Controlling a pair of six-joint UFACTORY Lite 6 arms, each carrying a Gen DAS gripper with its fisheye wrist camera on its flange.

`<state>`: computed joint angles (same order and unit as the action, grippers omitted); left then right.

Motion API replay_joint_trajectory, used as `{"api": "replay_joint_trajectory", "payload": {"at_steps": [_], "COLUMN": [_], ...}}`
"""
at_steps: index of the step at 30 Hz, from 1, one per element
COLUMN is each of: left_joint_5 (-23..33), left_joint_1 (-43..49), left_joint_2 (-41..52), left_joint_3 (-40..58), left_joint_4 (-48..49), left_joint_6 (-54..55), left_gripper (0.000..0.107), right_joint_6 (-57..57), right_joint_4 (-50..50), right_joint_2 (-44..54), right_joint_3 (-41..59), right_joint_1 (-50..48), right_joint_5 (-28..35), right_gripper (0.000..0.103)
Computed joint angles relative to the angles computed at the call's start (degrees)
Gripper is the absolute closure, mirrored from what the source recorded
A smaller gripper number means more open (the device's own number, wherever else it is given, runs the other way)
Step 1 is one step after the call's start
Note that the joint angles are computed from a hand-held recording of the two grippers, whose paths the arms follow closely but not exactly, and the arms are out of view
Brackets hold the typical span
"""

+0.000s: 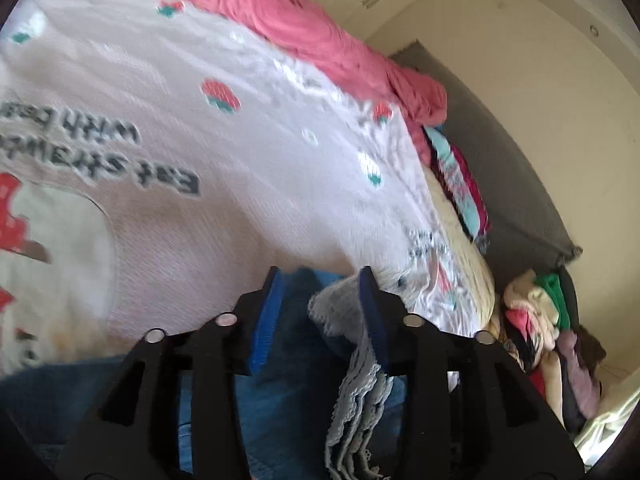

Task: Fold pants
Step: 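Lift the lace trim with the left gripper and fold it over the denim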

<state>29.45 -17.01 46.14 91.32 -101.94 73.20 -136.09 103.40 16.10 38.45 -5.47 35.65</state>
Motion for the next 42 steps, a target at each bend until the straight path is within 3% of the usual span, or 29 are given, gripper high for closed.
{"api": "replay_joint_trajectory", "payload": {"at_steps": [2,5,10,12,14,16,19,21,22,26,32,36,39,42], "left_joint_5": [0.7,3.5,-1.5,-1.8,-1.9,-1.7,-1.8,-2.0,-2.1,-3.7,-5.5,-5.6,-5.5,-5.5], "left_joint_1": [0.3,0.1,-3.0,-3.3,-3.4,-3.4,-3.2,-3.4,-3.5,-3.6,-3.0,-2.9,-2.7,-2.7], "left_joint_2": [-1.1,0.0,3.5,5.3,6.7,8.4,8.8,8.1,7.9,6.3,3.9,6.1,6.7,6.9], "left_joint_3": [-0.3,1.5,5.5,7.0,8.3,10.4,10.6,10.0,10.0,8.4,3.6,5.9,6.3,6.3], "left_joint_4": [2.2,6.7,15.8,16.7,18.6,20.7,21.1,21.7,21.7,23.2,21.7,23.3,22.5,21.5], "left_joint_6": [-1.6,-5.4,-13.2,-14.3,-15.8,-17.8,-17.9,-17.9,-17.8,-18.4,-16.8,-18.6,-17.8,-16.7], "left_gripper": [0.054,0.043,0.040,0.047,0.070,0.081,0.084,0.085,0.086,0.087,0.087,0.087,0.087,0.086], "right_joint_6": [-2.9,-6.4,-14.7,-18.2,-20.7,-20.9,-21.9,-22.2,-21.9,-26.9,-28.4,-24.5,-22.7,-19.8], "right_joint_4": [2.1,4.2,10.1,14.0,16.9,17.6,20.0,19.5,19.1,21.8,21.2,16.1,12.4,8.0], "right_joint_2": [-0.5,-2.2,-6.6,-8.0,-9.1,-8.8,-10.9,-11.5,-12.0,-15.2,-12.5,-8.2,-7.0,-6.5], "right_joint_3": [-1.0,-3.0,-7.9,-10.3,-12.2,-12.5,-14.4,-15.3,-15.3,-17.8,-17.6,-14.6,-13.6,-13.4], "right_joint_1": [0.4,0.8,0.9,1.7,2.1,2.4,4.4,4.5,4.5,6.1,7.0,5.0,3.3,1.9], "right_joint_5": [-0.3,-0.6,-0.4,-0.7,-1.1,-1.1,-1.9,-1.7,-1.6,-1.4,-1.5,0.4,2.1,3.6], "right_gripper": [0.076,0.075,0.074,0.070,0.061,0.060,0.060,0.068,0.078,0.084,0.084,0.080,0.076,0.063]}}
